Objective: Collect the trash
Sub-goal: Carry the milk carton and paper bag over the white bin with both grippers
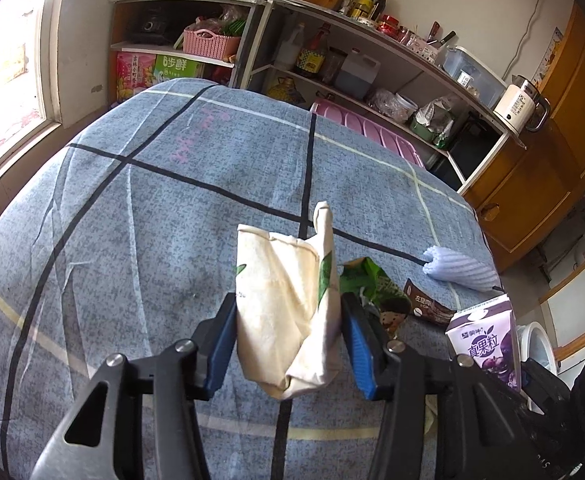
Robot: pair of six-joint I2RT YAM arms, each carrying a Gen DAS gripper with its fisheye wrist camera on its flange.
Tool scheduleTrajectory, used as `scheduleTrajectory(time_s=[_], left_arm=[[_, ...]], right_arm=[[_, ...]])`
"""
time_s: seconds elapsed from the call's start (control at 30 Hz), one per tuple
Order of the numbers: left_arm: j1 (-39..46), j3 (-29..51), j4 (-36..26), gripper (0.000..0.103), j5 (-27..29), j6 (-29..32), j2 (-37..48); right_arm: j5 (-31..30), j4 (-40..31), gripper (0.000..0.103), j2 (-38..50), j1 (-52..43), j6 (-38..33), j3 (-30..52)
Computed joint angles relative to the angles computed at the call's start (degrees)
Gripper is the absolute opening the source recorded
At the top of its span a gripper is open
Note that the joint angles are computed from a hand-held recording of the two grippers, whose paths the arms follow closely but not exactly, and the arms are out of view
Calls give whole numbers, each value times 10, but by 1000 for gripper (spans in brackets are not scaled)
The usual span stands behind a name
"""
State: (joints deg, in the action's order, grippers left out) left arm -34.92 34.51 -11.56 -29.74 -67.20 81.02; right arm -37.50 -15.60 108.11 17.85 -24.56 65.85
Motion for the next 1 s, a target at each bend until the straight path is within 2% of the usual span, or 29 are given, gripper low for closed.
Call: scheduleTrajectory(time_s=[0.57,1.0], left_arm=[[-142,106,-127,52,-99,-68,17],[-200,211,-141,52,-116,-51,96]], right_arm=[[-16,12,40,-78,-50,16,-64],[-41,-6,40,-129,-125,2,-90]])
